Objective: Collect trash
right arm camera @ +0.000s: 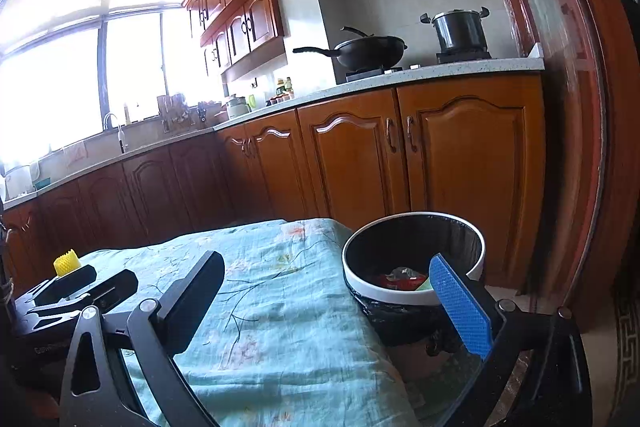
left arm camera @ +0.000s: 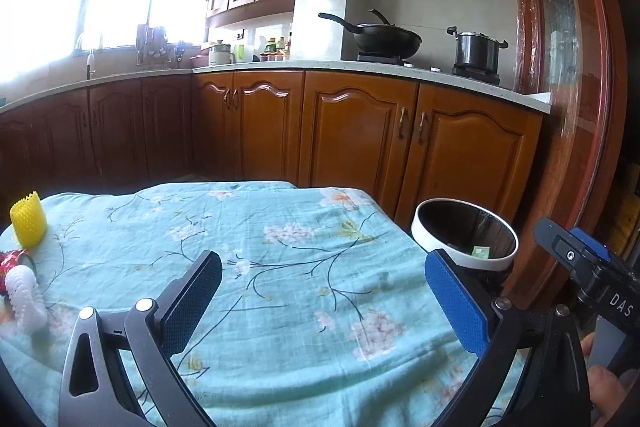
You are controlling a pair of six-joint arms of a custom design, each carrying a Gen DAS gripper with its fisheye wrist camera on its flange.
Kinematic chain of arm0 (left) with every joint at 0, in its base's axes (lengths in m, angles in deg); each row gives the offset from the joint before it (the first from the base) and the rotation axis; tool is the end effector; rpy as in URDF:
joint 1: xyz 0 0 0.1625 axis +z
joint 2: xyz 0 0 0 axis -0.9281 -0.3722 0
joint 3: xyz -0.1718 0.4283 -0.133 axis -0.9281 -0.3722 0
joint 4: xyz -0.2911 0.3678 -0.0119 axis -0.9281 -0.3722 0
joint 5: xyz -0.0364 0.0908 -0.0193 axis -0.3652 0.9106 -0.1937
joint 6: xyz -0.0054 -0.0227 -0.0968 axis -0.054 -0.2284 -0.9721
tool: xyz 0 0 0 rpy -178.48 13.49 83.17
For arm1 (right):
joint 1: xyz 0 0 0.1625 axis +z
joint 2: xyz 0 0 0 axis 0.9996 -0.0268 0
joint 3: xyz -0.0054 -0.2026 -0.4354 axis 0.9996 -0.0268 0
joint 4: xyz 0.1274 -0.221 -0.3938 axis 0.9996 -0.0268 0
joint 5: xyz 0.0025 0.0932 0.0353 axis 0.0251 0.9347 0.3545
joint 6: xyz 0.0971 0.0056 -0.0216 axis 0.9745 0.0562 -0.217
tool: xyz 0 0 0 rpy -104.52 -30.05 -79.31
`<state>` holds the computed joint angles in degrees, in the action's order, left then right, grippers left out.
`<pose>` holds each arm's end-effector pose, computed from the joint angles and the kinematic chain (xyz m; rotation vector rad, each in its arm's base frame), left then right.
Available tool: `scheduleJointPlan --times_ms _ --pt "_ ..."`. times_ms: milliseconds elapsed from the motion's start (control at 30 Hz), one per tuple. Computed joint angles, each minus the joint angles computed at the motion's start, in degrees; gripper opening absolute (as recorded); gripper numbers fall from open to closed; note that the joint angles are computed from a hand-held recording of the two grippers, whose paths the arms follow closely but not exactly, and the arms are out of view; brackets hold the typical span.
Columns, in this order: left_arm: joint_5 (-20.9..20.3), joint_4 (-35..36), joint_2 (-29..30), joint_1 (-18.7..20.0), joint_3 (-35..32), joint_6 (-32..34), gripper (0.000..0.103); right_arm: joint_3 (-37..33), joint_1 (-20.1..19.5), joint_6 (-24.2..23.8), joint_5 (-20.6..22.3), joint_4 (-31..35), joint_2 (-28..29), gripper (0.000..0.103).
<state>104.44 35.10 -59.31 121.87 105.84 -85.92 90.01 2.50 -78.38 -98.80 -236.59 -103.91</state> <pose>-0.2226 -0.6844 0.0554 0.0514 1.8188 -1.4955 0.1551 -0.8173 0.1458 0.9919 -2.4770 1.1998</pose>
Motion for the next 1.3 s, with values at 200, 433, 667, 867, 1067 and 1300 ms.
scheduleJointPlan --times_ms 200,433,667,867,1067,1300 --pt "-2.0 -4.7 0.5 0.4 0.3 4.8 0.102 0.4 -0.3 -0.3 -1.3 -0.7 0.6 0.103" --pt "-2.5 -9.6 0.4 1.1 0.5 10.0 0.102 1.1 0.0 -1.6 -2.7 -1.7 0.8 0.103" --pt "-2.3 -11.7 0.4 1.8 0.8 11.6 0.102 1.2 0.1 -2.3 -2.4 -2.0 1.1 0.103" --pt "-1.4 -14.4 0.4 2.1 1.7 14.2 0.102 1.8 0.1 -3.2 -2.4 -3.0 1.2 0.103" --pt "-0.2 -15.1 0.1 2.4 2.6 14.4 0.102 2.2 0.1 -3.9 -2.2 -3.7 1.1 0.103" --pt "0.4 -17.2 -0.1 2.5 3.5 16.3 0.102 2.4 0.2 -4.4 -2.1 -3.9 1.0 0.103"
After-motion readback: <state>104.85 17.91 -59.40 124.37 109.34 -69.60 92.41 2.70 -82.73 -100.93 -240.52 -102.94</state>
